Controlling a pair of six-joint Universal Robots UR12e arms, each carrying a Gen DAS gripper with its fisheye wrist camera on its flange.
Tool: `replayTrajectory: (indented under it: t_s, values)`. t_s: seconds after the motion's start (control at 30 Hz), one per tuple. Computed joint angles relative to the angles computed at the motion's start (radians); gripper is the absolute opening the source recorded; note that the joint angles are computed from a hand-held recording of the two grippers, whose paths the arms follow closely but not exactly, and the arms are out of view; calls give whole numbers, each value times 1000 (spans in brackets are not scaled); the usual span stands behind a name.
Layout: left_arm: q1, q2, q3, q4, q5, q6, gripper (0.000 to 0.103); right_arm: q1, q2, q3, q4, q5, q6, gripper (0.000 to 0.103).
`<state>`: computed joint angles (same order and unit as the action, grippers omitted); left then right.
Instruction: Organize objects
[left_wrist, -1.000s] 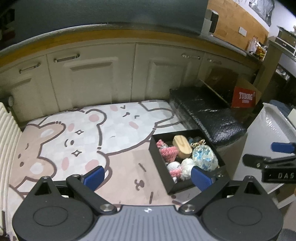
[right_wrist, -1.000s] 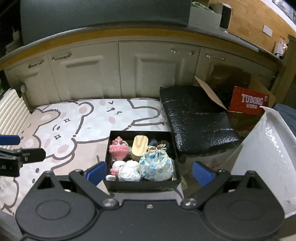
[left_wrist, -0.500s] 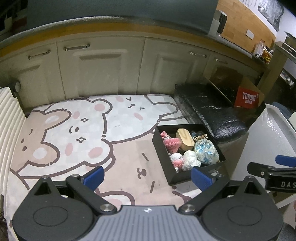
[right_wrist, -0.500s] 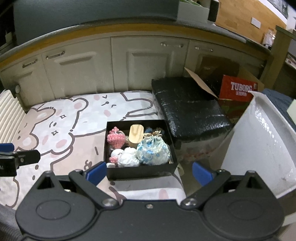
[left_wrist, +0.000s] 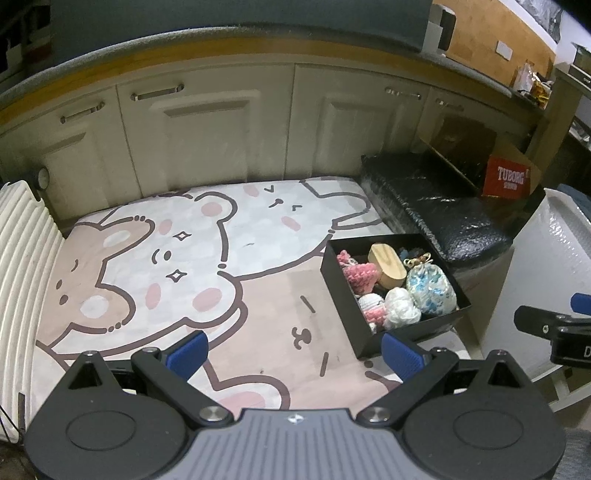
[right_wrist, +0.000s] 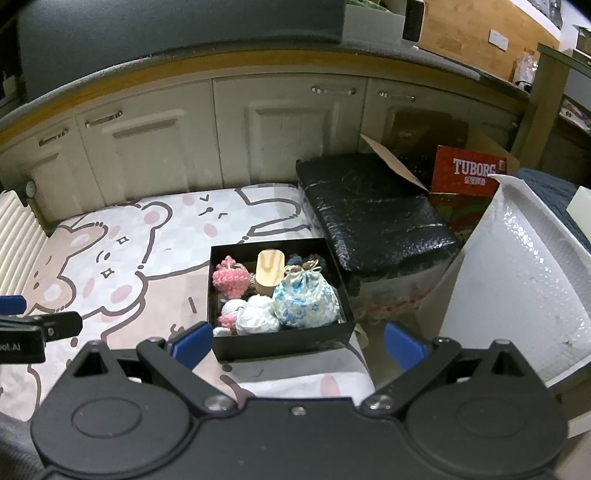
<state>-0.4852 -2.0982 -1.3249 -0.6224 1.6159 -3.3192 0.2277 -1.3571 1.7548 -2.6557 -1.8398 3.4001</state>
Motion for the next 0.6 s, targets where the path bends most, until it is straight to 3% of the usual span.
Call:
replayTrajectory:
  t_s: [0.6]
  values:
    - [2, 1, -1, -4, 3, -5, 100, 11, 10, -14, 21, -31, -17, 102]
